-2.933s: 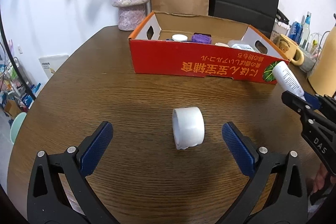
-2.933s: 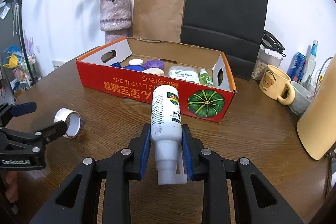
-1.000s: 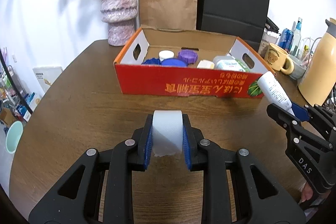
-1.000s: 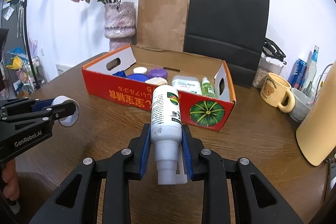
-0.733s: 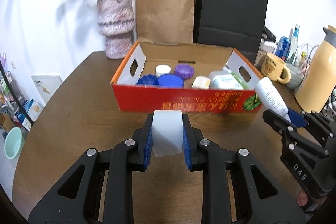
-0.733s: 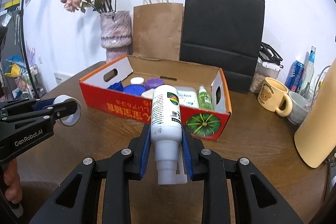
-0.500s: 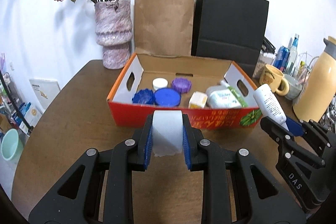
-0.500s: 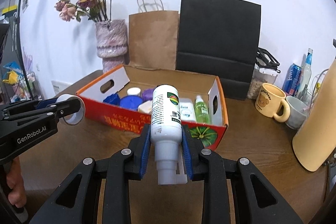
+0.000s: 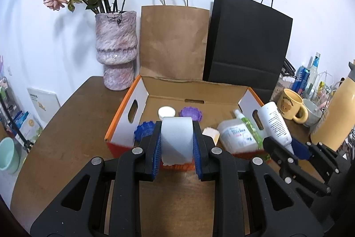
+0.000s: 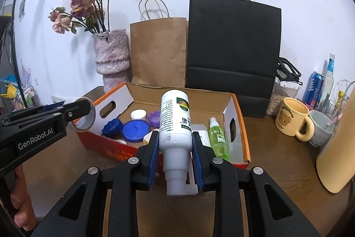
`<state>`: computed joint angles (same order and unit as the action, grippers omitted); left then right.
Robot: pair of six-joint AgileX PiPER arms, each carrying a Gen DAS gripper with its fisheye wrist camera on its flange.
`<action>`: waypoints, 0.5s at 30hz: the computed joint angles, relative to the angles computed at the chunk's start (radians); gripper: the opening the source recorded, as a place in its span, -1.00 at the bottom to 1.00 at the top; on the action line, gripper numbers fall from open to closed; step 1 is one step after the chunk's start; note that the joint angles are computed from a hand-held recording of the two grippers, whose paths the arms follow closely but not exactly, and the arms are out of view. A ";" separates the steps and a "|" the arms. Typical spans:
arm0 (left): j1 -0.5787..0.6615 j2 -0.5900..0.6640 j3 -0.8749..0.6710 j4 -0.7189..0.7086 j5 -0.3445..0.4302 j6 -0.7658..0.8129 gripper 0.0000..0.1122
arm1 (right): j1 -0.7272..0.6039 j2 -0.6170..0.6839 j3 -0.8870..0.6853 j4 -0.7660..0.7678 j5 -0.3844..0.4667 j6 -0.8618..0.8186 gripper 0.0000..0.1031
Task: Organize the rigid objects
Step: 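Carry the tape roll and lotion bottle into the box with both tools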
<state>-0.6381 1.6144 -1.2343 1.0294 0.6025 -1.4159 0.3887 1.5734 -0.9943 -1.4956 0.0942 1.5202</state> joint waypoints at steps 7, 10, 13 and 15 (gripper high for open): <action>0.043 0.071 -0.093 -0.037 -0.025 0.060 -0.63 | -0.017 0.086 -0.108 0.220 -0.009 -0.223 -0.40; 0.058 0.106 -0.137 -0.056 -0.028 0.090 -0.63 | -0.026 0.122 -0.153 0.389 -0.011 -0.395 -0.40; 0.069 0.137 -0.175 -0.071 -0.029 0.114 -0.63 | -0.032 0.156 -0.195 0.562 -0.008 -0.570 -0.40; 0.074 0.160 -0.202 -0.081 -0.027 0.130 -0.63 | -0.036 0.179 -0.225 0.686 -0.003 -0.697 -0.40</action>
<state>-0.5640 1.7740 -1.4364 0.9487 0.5752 -1.2855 0.3529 1.7525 -1.2189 -0.8097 0.0908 0.8232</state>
